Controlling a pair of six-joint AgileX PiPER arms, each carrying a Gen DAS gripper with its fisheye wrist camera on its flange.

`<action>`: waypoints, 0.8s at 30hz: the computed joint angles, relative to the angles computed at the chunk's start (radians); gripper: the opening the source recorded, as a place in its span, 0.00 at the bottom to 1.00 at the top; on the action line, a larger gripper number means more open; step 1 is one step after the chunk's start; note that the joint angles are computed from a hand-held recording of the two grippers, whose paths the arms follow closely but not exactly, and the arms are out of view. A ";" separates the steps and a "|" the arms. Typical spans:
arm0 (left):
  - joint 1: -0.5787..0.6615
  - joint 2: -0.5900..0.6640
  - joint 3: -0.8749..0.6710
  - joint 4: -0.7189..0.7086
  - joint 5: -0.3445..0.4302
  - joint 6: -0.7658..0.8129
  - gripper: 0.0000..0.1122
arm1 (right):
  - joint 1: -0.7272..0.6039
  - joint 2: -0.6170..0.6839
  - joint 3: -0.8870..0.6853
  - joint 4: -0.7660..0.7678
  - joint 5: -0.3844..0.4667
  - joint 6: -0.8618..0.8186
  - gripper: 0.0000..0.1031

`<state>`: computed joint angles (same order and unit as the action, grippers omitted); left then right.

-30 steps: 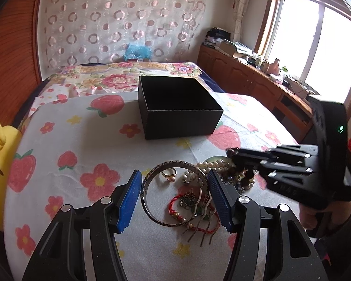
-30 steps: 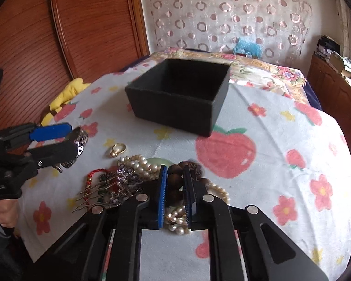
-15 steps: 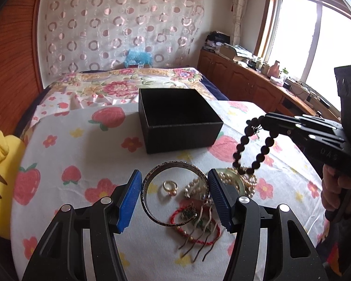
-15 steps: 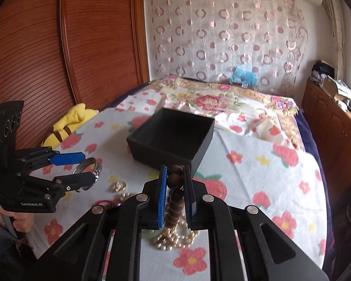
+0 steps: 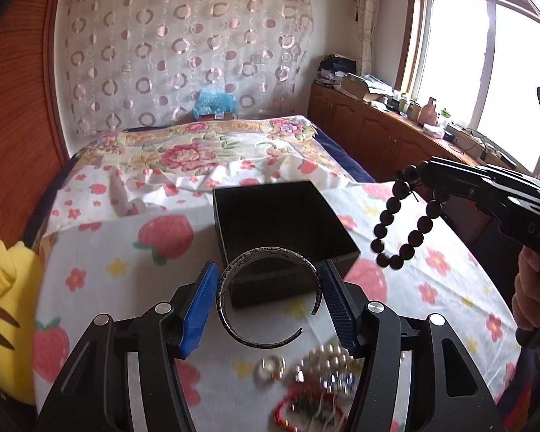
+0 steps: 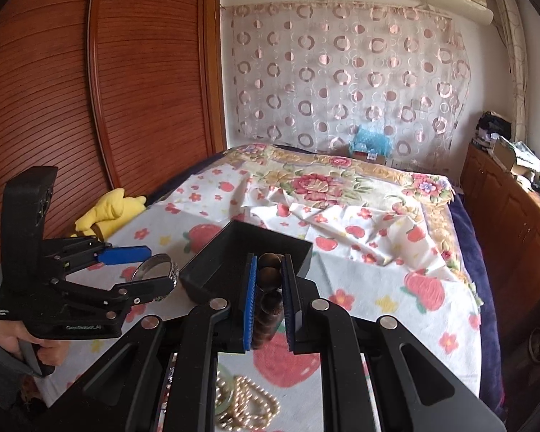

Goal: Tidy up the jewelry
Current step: 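Lower the silver bangle into the black box with the left tool while the right drops the bracelet in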

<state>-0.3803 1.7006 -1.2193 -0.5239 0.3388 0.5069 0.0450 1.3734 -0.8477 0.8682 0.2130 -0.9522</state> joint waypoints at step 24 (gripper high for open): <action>-0.002 0.136 -0.195 0.224 0.034 -0.253 0.58 | -0.065 0.174 -0.163 0.248 0.091 -0.204 0.14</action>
<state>-0.3825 1.8364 -1.4142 -0.2997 0.3730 0.2536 -0.0202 1.5471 -1.0105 1.1162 0.3036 -1.1566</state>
